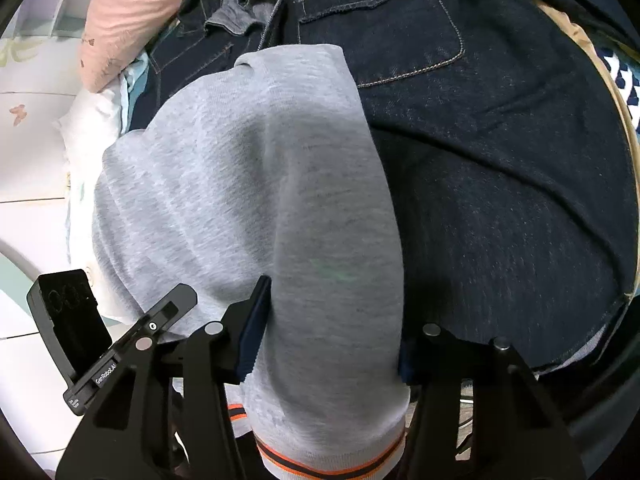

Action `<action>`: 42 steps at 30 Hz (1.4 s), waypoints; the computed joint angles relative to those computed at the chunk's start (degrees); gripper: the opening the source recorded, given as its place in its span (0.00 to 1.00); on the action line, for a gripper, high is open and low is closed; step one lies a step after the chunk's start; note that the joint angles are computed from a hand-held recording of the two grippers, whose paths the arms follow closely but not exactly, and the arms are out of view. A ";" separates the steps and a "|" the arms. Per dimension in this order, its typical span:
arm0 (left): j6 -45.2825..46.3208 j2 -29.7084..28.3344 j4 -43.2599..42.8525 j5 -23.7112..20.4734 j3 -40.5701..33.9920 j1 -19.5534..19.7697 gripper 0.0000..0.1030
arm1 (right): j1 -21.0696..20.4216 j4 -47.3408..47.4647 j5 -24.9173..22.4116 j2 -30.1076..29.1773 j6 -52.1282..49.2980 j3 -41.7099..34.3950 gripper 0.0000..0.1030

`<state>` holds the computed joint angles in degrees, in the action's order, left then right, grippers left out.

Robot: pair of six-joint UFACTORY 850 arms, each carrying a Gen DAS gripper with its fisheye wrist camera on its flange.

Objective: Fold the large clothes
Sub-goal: 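Lift the folded bundle off the denim jacket with both grippers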

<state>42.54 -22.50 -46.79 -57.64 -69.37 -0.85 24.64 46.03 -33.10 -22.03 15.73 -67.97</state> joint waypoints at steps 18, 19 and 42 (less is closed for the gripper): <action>-5.14 4.31 1.66 1.77 -1.84 -8.02 0.38 | -4.36 2.62 1.91 13.10 -2.29 10.27 0.46; -5.58 4.48 1.77 2.03 -2.01 -8.80 0.38 | -5.11 2.50 2.20 14.60 -2.38 11.46 0.46; -25.37 -18.40 6.61 6.13 -37.52 -37.80 0.38 | -41.50 -12.65 -8.10 32.63 -10.79 22.22 0.46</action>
